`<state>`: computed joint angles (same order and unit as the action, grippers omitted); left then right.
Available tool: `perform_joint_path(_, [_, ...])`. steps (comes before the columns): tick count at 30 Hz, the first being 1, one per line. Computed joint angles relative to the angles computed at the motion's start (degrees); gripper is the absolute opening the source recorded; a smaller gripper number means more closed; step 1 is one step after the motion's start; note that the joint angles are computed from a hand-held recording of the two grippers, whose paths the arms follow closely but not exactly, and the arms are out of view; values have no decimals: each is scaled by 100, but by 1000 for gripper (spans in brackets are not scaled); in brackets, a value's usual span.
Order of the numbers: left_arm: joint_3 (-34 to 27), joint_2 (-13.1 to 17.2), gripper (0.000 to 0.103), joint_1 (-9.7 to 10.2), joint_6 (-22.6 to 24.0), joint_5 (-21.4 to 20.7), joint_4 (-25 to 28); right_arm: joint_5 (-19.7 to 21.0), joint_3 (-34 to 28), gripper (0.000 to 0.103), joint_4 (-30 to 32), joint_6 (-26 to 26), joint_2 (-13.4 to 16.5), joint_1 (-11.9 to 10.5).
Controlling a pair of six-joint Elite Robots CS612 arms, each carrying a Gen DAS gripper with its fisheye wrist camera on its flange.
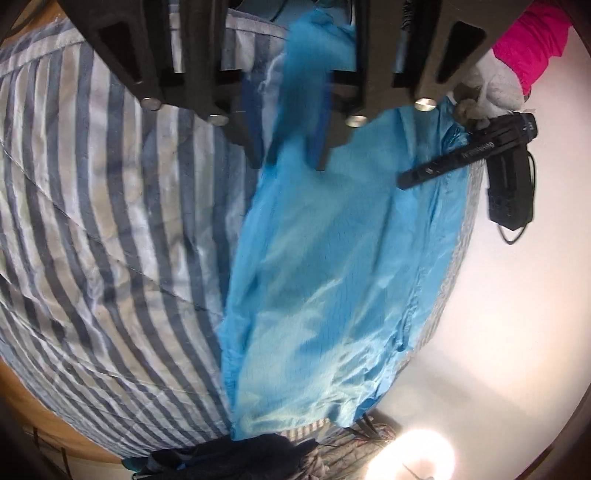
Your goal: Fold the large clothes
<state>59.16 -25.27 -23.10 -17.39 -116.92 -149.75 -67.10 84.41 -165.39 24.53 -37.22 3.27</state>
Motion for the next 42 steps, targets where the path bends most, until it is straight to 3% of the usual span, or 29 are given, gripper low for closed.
perform_joint_path(3, [-3,-4,0,-13,125,230,0,51,56,34,-26,1,-14,-19])
perform_joint_path(7, [-53,22,0,-11,209,91,122,-33,187,33,-140,30,-66,-43])
perform_joint_path(10, [-17,-8,0,-56,347,285,139,147,296,30,-458,323,-63,-112])
perform_joint_path(15, [53,-55,0,-79,521,519,76,-281,415,21,-461,651,-119,-156])
perform_joint_path(18, [78,-72,0,-101,568,599,67,236,432,27,-564,688,-58,-224])
perform_joint_path(24, [56,-61,0,-99,575,513,104,646,505,30,-847,668,-63,-223])
perform_joint_path(31, [4,-35,0,-129,648,400,188,1300,721,31,-1659,1411,-8,-346])
perform_joint_path(36, [-29,-23,0,-150,665,354,199,1424,652,31,-1445,1112,-16,-303])
perform_joint_path(39, [-20,-26,0,-152,699,301,231,1560,718,31,-1926,1445,10,-371])
perform_joint_path(42, [3,-37,0,-167,754,257,263,1325,711,33,-1609,1222,-50,-349])
